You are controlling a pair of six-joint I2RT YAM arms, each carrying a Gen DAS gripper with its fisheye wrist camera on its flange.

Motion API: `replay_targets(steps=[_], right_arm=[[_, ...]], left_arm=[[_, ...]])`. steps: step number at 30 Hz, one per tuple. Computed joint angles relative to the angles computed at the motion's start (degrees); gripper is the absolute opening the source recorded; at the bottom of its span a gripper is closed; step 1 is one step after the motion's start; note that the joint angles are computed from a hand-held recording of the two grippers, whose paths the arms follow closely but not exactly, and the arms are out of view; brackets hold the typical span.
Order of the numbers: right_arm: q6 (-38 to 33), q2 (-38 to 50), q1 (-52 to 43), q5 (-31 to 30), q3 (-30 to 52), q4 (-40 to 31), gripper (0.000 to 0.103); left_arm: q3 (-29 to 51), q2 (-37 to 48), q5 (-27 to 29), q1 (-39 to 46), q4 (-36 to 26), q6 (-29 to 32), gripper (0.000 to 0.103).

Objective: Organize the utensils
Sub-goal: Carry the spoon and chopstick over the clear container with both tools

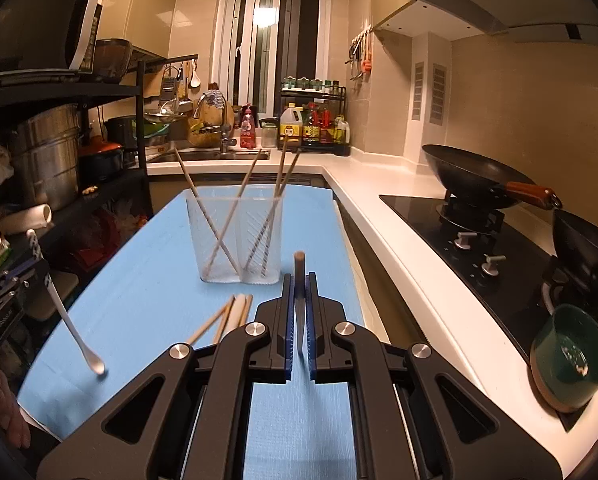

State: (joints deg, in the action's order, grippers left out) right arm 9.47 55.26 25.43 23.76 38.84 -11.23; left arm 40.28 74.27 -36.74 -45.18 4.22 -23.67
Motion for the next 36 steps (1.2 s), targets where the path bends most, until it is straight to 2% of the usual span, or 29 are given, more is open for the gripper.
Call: replay_targets(steps=[2, 4, 12, 22, 27, 32, 36], right_arm=[[1.2, 1.1, -1.7, -3.3, 3.8, -3.1, 0.005], [1.2, 2.8, -3.2, -6.2, 8.6, -5.9, 0.005], [1.0, 13.3, -8.5, -14.5, 26.9, -14.1, 0.005], [-1.7, 22.2, -10.8, -20.9, 41.5, -14.1, 0.005], [-3.5, 27.5, -10.5, -20.8, 47.6, -12.5, 0.005], [-3.9, 31.2, -10.9, -20.3, 48.3, -8.6, 0.005], [-3.8, 35.2, -11.8, -20.6, 49.5, -6.4, 0.005]], left_arm=[[3.2, -0.1, 6.9, 3.9, -4.4, 0.0, 0.006], [6.6, 0.2, 11.2, 6.8, -8.1, 0.8, 0.006], [17.9, 4.2, 21.0, 12.7, -15.5, 3.7, 0.006], [34.5, 13.6, 28.9, 15.7, -18.1, 6.7, 0.006], [48.1, 22.2, 29.8, 15.7, -19.1, 10.4, 0.006], [58.9, 31.3, 31.6, 16.5, -17.4, 10.2, 0.006], [68.3, 40.2, 31.5, 16.7, -20.5, 10.4, 0.006]])
